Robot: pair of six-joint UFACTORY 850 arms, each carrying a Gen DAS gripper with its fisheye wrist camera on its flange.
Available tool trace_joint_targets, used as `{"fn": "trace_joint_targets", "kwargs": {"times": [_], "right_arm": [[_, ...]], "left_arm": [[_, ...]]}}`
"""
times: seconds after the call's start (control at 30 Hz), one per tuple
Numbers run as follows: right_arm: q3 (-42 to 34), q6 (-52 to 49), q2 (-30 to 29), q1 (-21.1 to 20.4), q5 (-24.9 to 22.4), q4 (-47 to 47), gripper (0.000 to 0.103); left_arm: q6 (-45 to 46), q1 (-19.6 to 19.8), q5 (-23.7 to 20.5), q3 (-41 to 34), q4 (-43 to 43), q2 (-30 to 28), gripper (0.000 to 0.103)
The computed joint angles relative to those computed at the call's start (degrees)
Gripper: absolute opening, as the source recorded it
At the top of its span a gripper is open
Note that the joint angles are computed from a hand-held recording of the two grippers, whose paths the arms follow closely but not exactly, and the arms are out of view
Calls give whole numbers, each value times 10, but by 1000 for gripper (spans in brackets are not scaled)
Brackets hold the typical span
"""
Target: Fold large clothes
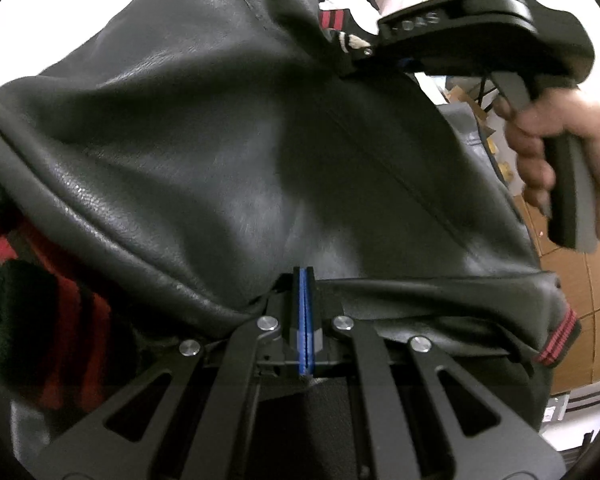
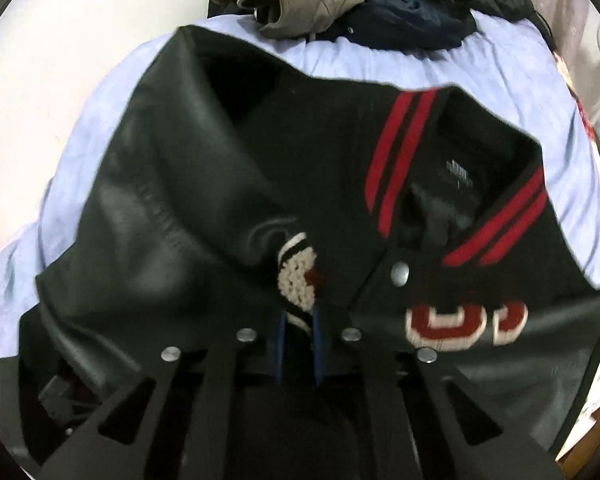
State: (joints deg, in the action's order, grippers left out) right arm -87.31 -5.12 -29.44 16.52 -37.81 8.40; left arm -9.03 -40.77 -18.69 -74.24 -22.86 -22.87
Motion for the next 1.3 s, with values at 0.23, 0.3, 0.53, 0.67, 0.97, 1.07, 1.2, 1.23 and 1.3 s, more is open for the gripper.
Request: {"fn": "trace_joint_targets", "kwargs": {"times": [0.23,0.3,0.53,0.67,0.97,1.07,1.2,1.23,1.3], "right_arm": [[-112,13,-78,5,-37,-9,17],[-112,16,-78,5,-43,-13,38],[11,-62,48,-27,5,73,54],[119,-53,148,-45,31,59,33],[332,43,319,-69,28,-18,0],[377,60,334,-87,36,-16,0],[423,32,304,-116,81,49,0],[424,25,294,-120,89,65,0],[417,22,271,-124,98,84,0]], "left_arm": [[-60,8,-26,-15,54,-17,3],[-53,8,-27,-13,45,-16,3],[-40,16,-36,-31,42,-26,3],[-25,21,-38,-33,33,-27,3],[-90,6,-45,-44,106,-31,3],[-92,3,-49,-49,117,-34,3],[-104,-3,-55,-55,135,-40,3],[-113,-6,-58,-63,141,-45,3],[-120,-7,-61,-66,145,-47,3]]}}
